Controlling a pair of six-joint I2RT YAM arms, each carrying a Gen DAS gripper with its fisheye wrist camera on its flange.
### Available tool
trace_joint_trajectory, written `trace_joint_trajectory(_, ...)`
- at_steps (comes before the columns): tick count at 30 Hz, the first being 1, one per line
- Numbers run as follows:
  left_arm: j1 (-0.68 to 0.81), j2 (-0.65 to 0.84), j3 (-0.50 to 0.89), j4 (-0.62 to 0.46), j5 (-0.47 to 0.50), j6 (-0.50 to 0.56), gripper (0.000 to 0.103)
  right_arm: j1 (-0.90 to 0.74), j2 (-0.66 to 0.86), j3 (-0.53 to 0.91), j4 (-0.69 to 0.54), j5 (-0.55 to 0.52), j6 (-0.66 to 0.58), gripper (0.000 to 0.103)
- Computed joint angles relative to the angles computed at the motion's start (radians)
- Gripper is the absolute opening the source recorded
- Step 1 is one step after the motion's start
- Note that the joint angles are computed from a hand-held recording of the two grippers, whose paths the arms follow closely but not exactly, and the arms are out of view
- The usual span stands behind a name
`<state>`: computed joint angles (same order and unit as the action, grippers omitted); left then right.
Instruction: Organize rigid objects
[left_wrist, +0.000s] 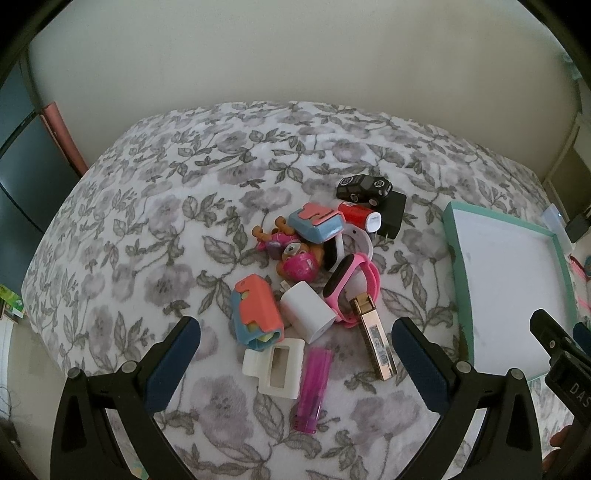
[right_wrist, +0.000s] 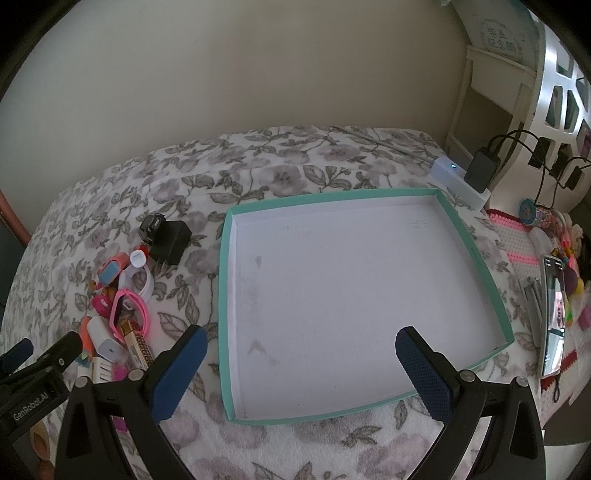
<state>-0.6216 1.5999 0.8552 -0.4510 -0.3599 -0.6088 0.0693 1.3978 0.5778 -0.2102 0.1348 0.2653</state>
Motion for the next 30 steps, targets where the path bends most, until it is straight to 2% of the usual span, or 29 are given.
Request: trace_joint_trajectory(30, 0.01, 0.01, 0.001, -0.004, 0.008, 0.004, 0.103, 0.004, 0.016, 0.008, -0.005, -0.001, -0.008, 0.103)
